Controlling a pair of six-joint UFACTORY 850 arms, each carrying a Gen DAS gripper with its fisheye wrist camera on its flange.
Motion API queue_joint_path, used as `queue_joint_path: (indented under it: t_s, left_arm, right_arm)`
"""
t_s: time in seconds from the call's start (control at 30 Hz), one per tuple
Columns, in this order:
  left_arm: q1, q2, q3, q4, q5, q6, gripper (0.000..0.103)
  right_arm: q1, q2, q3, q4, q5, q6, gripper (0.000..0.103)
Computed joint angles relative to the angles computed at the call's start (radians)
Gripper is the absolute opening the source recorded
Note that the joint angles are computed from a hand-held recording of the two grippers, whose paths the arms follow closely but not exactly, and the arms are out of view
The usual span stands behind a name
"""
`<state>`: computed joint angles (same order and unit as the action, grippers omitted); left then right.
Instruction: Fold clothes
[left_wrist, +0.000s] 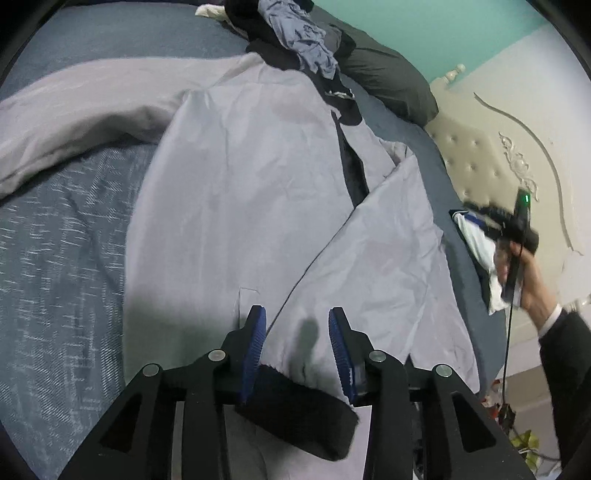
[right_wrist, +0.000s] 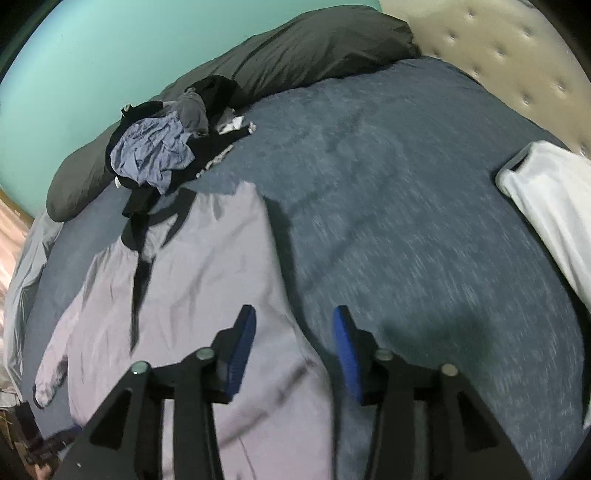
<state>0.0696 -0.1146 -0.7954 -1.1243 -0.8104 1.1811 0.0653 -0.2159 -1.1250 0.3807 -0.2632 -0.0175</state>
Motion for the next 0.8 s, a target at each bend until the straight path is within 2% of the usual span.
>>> queue_joint_path:
  t_s: [0.2, 0.33, 0.43, 0.6, 0.8]
  left_arm:
    - [0.010, -0.032, 0.006, -0.027, -0.025, 0.029, 0.039]
    - [-0.007, -0.031, 0.011, -0.024, -0.015, 0.050, 0.039]
    - [-0.011, -0.039, 0.016, -0.026, 0.000, 0.048, 0.039]
    - [-0.012, -0.055, 0.015, -0.023, 0.009, 0.049, 0.039]
    - [-0.023, -0.062, 0.014, -0.028, 0.021, 0.053, 0.039]
  right_arm:
    - [0.047, -0.155, -0.175, -0.251, -0.023, 0.204, 0.046]
    - [0.080, -0.259, -0.302, -0.469, -0.076, 0.349, 0.046]
    - [0.089, -0.330, -0.393, -0.506, -0.107, 0.372, 0.046]
    - [0.101, -0.456, -0.572, -0.563, -0.207, 0.366, 0.048]
    - [0.107, -0.567, -0.722, -0.579, -0.308, 0.331, 0.047]
